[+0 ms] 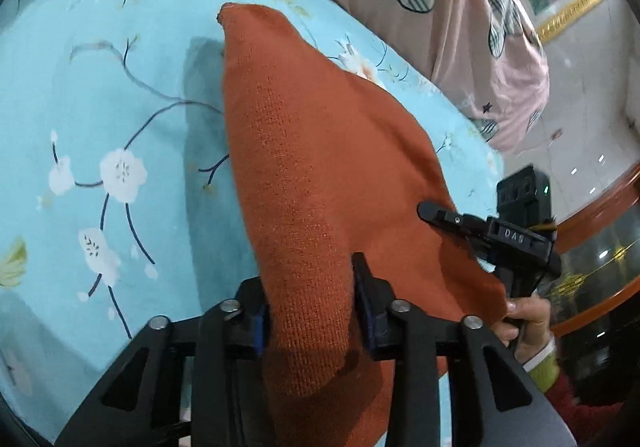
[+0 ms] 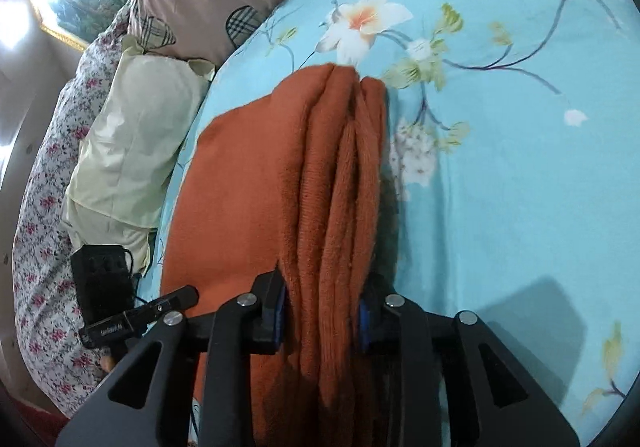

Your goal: Fold small clothes

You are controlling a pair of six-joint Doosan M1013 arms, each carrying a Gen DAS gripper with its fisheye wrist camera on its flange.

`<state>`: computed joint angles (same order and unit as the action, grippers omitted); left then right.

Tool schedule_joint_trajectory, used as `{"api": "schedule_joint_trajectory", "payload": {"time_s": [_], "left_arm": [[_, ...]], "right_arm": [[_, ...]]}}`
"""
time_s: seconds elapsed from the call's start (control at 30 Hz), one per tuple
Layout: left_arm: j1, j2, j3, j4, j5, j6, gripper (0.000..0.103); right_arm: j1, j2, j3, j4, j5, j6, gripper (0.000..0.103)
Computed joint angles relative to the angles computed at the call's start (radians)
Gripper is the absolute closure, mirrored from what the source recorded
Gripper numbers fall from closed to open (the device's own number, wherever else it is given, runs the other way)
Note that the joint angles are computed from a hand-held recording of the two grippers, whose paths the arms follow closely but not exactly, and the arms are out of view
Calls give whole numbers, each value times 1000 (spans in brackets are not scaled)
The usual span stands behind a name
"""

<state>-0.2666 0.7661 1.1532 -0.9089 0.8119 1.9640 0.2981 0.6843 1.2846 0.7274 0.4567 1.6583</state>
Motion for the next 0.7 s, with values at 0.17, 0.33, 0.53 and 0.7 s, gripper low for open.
{"api": "schedule_joint_trajectory", "payload": {"time_s": [0.17, 0.33, 0.53, 0.7], "left_arm": [[8, 45, -91, 53, 6, -70, 48], [18, 151, -294, 132, 45, -196, 48], [2, 297, -618, 401, 100, -443, 74], [-4, 310, -682, 536, 83, -514, 71]], "right_arm": [[15, -53, 48, -210, -60, 173, 68], [29, -115, 139, -228, -171, 219, 68], [37, -135, 164, -208, -182, 191, 68], [43, -136, 160, -226, -182, 199, 68]]}}
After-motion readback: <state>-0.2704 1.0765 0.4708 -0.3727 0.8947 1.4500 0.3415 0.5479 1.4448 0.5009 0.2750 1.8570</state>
